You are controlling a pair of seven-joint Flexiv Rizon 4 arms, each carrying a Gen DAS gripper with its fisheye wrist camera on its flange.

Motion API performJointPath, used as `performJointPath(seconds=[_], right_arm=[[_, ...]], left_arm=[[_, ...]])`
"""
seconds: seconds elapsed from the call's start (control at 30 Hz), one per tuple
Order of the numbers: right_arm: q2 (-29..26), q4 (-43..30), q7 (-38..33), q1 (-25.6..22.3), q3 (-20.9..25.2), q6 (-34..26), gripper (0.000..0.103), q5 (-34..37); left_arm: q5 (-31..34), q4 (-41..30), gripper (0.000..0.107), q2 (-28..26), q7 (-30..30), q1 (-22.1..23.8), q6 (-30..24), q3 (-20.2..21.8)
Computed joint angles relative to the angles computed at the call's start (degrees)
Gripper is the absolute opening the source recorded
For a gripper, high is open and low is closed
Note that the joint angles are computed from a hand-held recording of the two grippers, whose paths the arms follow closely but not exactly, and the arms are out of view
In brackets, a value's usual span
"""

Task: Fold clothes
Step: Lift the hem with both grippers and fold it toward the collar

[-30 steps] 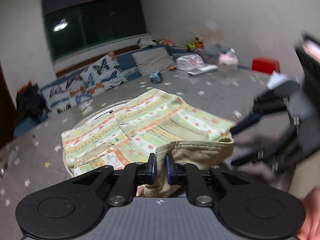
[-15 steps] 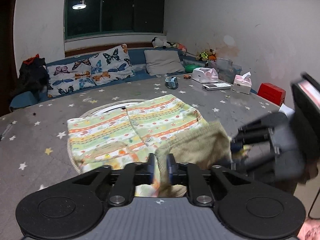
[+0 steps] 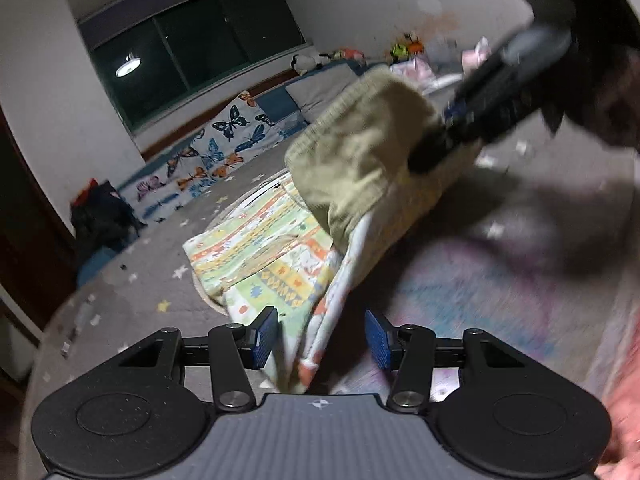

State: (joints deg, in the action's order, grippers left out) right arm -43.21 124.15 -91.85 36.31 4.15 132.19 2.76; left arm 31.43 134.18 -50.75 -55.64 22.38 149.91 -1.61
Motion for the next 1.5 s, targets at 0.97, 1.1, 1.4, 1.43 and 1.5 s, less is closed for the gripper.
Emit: performJointPath(seconds=[0.97, 1.1, 1.4, 1.43, 1.5], right_arm=[[16.22, 22.40, -7.71, 10.70, 5.46, 6.12, 0.008, 13.80], [18.01, 21.10, -8.98, 10.00, 4.58, 3.07, 0.008, 13.19], [17.24, 9.47, -8.50, -0.13, 1.85, -9.91, 0.008, 0.34], [15.99, 7.56, -7.93, -0.69, 1.43, -10.90, 0.008, -0.49], [13.46, 3.83, -6.86, -0.87, 0.03, -12.91, 0.008, -1.32]], left_arm=[[33.71, 11.37, 0.007, 14.41, -9.77, 18.16, -5.64, 1.08], [33.38, 8.49, 0.007, 15.79, -14.60, 17.52, -6.55, -0.76], [33.41, -7.24, 0.007, 17.94, -33.65, 12.94, -17.32, -6.67], [33.47, -9.28, 0.007, 17.44, -35.53, 12.59, -19.62, -7.66], [34.35, -13.50, 0.007, 16.08, -39.65, 13.51, -25.77, -11.38]])
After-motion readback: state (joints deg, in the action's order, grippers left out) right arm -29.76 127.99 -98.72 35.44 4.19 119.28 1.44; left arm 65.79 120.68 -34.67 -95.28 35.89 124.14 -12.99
